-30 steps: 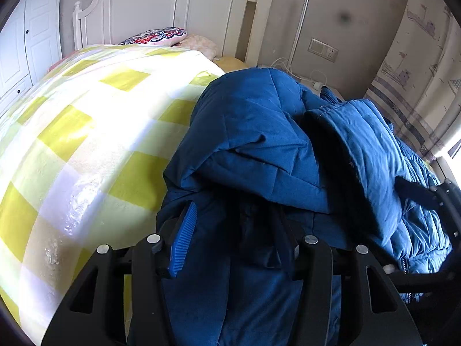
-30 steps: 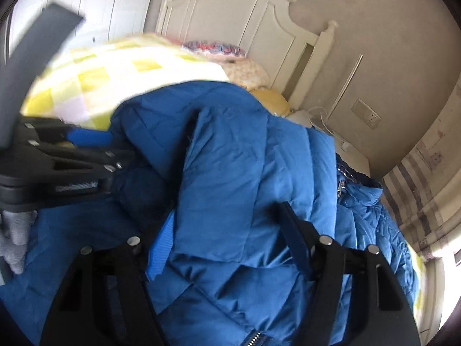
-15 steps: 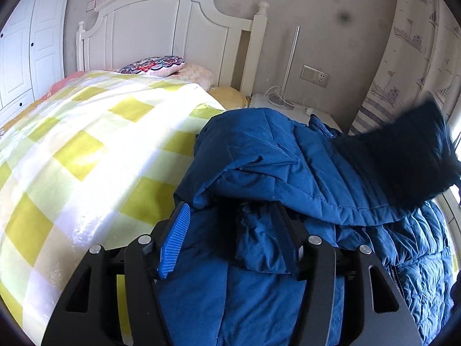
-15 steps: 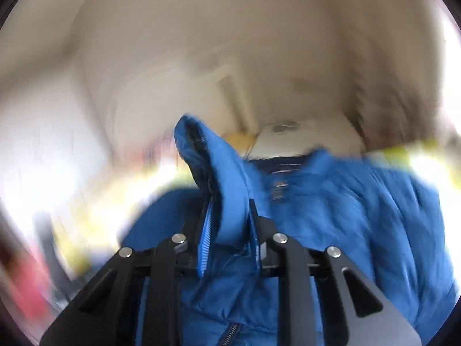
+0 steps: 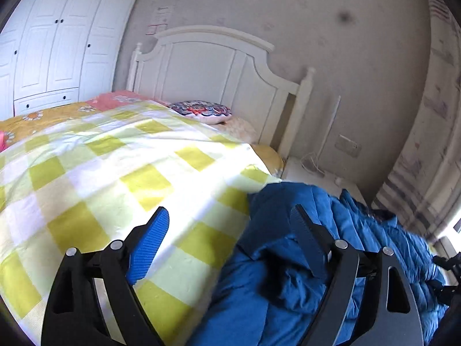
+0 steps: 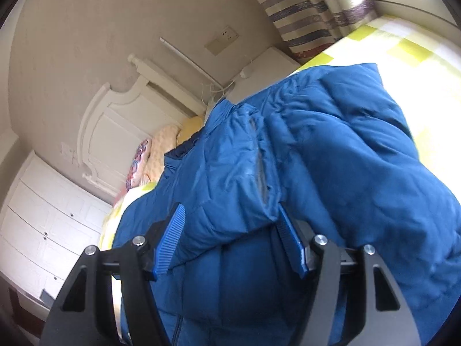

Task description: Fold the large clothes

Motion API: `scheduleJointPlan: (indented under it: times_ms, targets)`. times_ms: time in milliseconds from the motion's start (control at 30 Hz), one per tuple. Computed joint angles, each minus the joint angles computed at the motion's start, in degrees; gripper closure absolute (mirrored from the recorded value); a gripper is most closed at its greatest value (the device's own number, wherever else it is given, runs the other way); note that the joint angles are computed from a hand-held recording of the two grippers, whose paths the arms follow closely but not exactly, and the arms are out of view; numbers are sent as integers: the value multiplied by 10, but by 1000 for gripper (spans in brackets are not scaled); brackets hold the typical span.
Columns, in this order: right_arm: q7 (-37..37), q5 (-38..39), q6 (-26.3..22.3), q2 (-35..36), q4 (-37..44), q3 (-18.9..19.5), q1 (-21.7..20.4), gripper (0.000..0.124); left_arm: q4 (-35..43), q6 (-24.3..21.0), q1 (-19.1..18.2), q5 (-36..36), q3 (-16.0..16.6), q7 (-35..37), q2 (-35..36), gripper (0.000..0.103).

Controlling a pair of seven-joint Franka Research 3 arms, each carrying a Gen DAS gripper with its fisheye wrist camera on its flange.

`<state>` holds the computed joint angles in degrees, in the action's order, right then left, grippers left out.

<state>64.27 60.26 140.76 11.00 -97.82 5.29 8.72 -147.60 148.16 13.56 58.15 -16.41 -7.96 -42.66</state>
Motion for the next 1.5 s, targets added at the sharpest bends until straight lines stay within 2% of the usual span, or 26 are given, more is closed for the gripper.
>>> scheduleJointPlan:
  times_ms: [67, 100, 167, 200, 300, 400, 500, 567, 733, 833, 967, 1033, 1067, 1100, 1167, 1233, 1300, 1400, 1500]
  targets:
    - [28, -33, 0, 19, 23, 0, 8, 77, 2, -4, 0, -1, 1, 3, 3, 22]
    - [23, -21, -3, 14, 15, 4, 5, 93, 3, -8, -1, -3, 1, 6, 5, 21]
    - [-15, 16, 17, -3, -4, 12, 3, 103, 3, -14, -1, -6, 1, 2, 4, 20]
    - [-64, 55, 36, -26, -27, 18, 2, 105, 1, -16, 0, -6, 0, -5, -1, 19]
    - [-182, 173, 56, -101, -92, 9, 9, 106, -12, -17, 3, -7, 2, -28, -19, 15]
    - [-210, 218, 47, -143, -130, -22, 18, 106, -13, -12, 1, -15, 9, -25, -14, 15]
    - [-173, 169, 51, -149, -149, -41, 20, 106, -10, -9, 0, -17, 8, -20, -9, 15]
    - [-146, 159, 30, -137, -154, -51, 18, 106, -8, -12, -1, -19, 5, -16, -6, 15]
    - [-135, 145, 53, -129, -163, -47, 19, 106, -6, -14, -3, -29, 10, -8, 2, 15]
    - [-107, 101, 66, -129, -163, -44, 23, 106, -7, -12, -2, -31, 11, -8, 2, 15]
    - [-103, 98, 76, -136, -176, -44, 24, 106, -8, -8, 1, -31, 10, -10, 1, 14]
    - [-85, 58, 80, -140, -178, -42, 27, 104, -8, -6, 0, -33, 12, -7, 4, 14]
    - [-69, 41, 71, -142, -176, -44, 26, 95, -8, -6, -1, -35, 13, -5, 4, 14]
    - [-59, 41, 88, -149, -184, -52, 36, 88, -8, -5, 0, -35, 13, -5, 4, 14]
    - [-26, 8, 196, -180, -212, -33, 33, 81, -7, -4, 5, -31, 9, -10, 5, 14]
    - [-37, -33, 247, -187, -211, -30, 44, 81, -6, -4, 4, -31, 9, -6, 8, 14]
    - [6, -173, 268, -177, -197, -6, 37, 81, -2, -7, 1, -32, 8, 1, 14, 14]
    - [23, -295, 267, -148, -171, -5, 54, 81, -3, -10, -1, -32, 8, 2, 11, 14]
    - [138, -478, 185, -92, -126, -7, 55, 82, -3, -12, -4, -37, 11, 6, 11, 14]
